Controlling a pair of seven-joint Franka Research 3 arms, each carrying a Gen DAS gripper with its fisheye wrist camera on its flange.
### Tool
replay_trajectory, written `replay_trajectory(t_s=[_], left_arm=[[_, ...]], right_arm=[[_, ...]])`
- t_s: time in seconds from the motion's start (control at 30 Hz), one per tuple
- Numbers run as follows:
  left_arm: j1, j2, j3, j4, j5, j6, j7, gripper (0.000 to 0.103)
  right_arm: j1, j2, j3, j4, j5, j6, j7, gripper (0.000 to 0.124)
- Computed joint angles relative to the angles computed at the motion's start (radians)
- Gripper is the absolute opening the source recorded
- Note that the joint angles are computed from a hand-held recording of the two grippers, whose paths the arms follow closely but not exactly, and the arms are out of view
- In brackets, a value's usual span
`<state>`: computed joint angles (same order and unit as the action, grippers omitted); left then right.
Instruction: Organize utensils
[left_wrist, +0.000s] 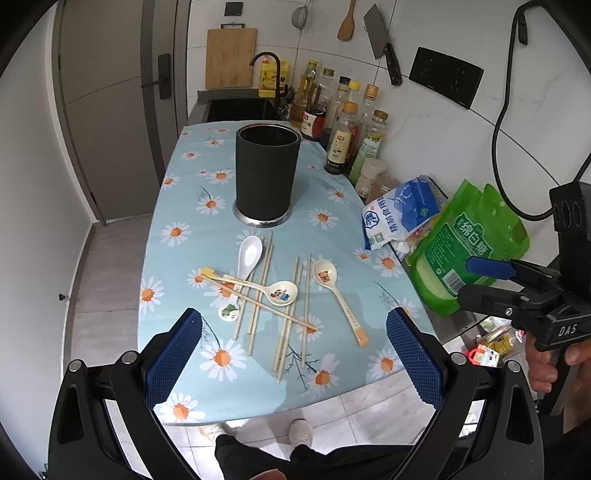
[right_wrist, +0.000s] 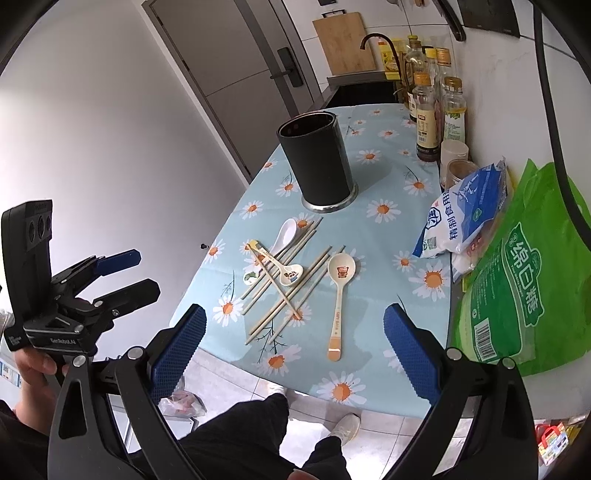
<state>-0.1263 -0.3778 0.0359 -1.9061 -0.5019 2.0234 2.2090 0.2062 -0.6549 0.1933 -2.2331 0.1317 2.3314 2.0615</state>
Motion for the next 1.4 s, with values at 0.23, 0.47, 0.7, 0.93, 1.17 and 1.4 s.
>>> replay_trajectory(t_s=[0.23,0.47,0.7,0.93,1.17,1.4], left_arm=[[0.002,0.02,0.0,0.015,0.009,-0.01,0.005,0.097],[0.017,0.08,0.012,0.053,-0.057,-0.08,0.029,0.096],[0.074,0.167,-0.005,0.085,-0.108,-0.145,-0.013,0.096],[0.143,0.237,-0.016,0.099,-0.161,-0.208,-0.089,0.096],[0.193,0.282,-0.033,0.099,-0.183,-0.224,-0.136,0.096],[0.222,0.321,-0.043,0.117,-0.201,-0.223,-0.158,0.096]], right_arm=[[0.006,0.02,-0.007,0.005,0.011,0.012,-0.003,0.088],[0.012,0.097,-0.026,0.036,0.037,-0.028,0.008,0.074],[0.013,0.232,-0.048,0.107,0.022,-0.115,0.002,0.059],[0.018,0.425,-0.087,0.249,0.023,-0.276,0.01,0.039],[0.033,0.614,-0.115,0.438,0.013,-0.452,-0.002,0.033],[0.043,0.742,-0.138,0.583,0.044,-0.597,-0.008,0.022]])
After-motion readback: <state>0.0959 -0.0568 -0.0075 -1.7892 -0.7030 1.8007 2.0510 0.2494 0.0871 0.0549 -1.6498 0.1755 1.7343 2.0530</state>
